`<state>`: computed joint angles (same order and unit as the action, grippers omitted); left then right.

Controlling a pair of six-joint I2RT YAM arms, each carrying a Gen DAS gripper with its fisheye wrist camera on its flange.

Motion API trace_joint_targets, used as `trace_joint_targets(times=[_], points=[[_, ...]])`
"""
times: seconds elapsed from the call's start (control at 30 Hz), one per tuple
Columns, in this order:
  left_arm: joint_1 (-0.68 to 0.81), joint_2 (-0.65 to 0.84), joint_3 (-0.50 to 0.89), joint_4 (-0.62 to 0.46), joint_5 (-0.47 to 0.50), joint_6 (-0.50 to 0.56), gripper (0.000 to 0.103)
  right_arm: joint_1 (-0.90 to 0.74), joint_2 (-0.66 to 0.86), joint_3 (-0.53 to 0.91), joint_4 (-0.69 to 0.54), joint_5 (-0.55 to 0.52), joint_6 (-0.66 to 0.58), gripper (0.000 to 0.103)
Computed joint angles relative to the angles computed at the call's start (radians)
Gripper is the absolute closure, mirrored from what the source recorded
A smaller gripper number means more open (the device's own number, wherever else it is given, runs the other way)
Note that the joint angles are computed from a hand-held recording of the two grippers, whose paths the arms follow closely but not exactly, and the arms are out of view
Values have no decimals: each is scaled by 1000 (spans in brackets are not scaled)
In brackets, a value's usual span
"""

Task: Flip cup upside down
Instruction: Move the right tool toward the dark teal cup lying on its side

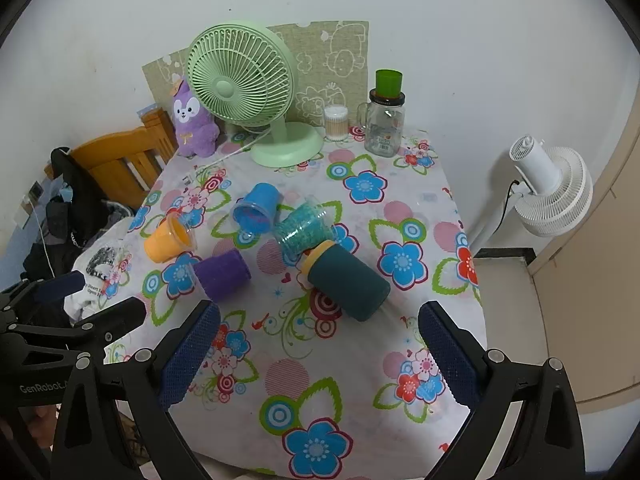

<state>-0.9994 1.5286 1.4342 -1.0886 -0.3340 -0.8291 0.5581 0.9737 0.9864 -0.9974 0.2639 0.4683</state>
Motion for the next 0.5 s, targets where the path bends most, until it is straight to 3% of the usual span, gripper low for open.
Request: trace_joint_targets(times=[0.5], points=[[4,10,3,3,0,6,1,-40,20,-3,25,-29,-25,2]])
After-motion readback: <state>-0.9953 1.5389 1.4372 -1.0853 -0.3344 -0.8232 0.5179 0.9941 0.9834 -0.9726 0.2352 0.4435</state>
